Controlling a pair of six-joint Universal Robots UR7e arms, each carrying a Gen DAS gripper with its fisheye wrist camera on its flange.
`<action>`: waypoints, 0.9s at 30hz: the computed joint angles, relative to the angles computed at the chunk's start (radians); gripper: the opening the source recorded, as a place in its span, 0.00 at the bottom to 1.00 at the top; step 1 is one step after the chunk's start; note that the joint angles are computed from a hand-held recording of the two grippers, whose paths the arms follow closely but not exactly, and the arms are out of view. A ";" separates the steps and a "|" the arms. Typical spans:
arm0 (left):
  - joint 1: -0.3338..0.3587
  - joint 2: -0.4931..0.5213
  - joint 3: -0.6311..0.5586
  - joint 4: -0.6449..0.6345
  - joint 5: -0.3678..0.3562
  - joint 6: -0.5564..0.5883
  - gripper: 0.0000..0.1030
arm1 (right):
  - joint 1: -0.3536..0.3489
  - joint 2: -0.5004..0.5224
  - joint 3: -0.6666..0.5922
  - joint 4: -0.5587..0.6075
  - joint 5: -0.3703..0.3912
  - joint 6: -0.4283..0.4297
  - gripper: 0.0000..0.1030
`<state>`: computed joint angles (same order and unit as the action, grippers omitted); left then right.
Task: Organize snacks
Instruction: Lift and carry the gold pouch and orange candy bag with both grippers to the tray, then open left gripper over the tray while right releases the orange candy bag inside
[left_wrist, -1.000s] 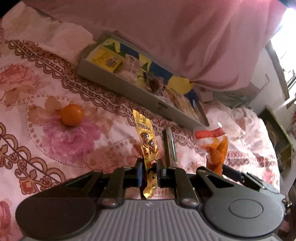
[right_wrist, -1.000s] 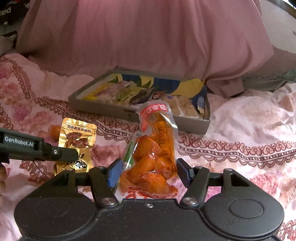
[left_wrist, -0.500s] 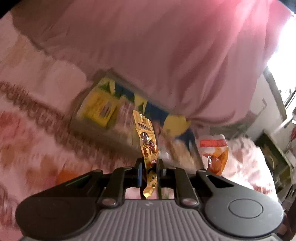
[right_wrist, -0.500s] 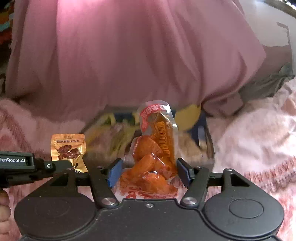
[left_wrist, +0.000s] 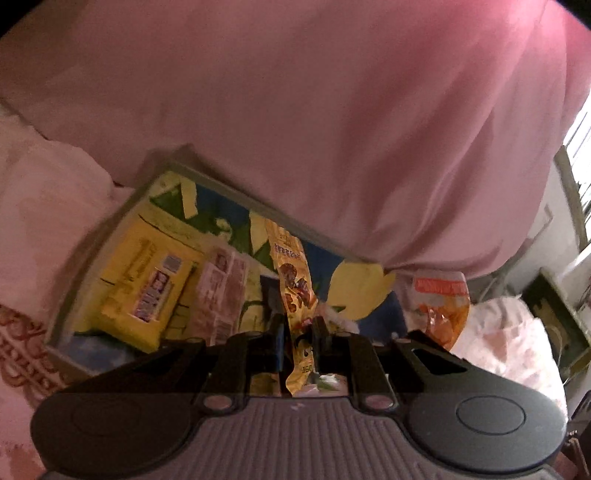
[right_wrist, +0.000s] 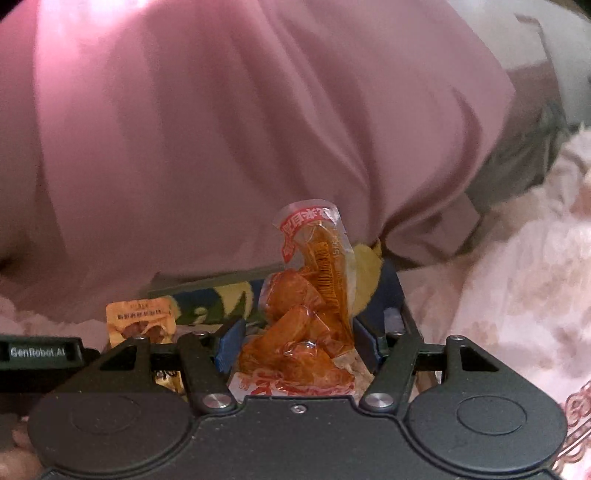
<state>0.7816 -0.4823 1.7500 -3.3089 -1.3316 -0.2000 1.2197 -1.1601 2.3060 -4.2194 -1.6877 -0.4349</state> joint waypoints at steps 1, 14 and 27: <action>0.003 0.009 -0.012 0.014 0.000 0.006 0.15 | -0.003 0.010 -0.008 0.006 -0.006 0.001 0.64; 0.004 0.038 -0.032 0.038 0.045 0.006 0.19 | -0.003 0.087 -0.040 -0.003 -0.041 -0.060 0.66; -0.052 -0.003 0.003 0.075 0.149 -0.012 0.78 | 0.013 0.013 0.023 -0.028 -0.049 -0.081 0.83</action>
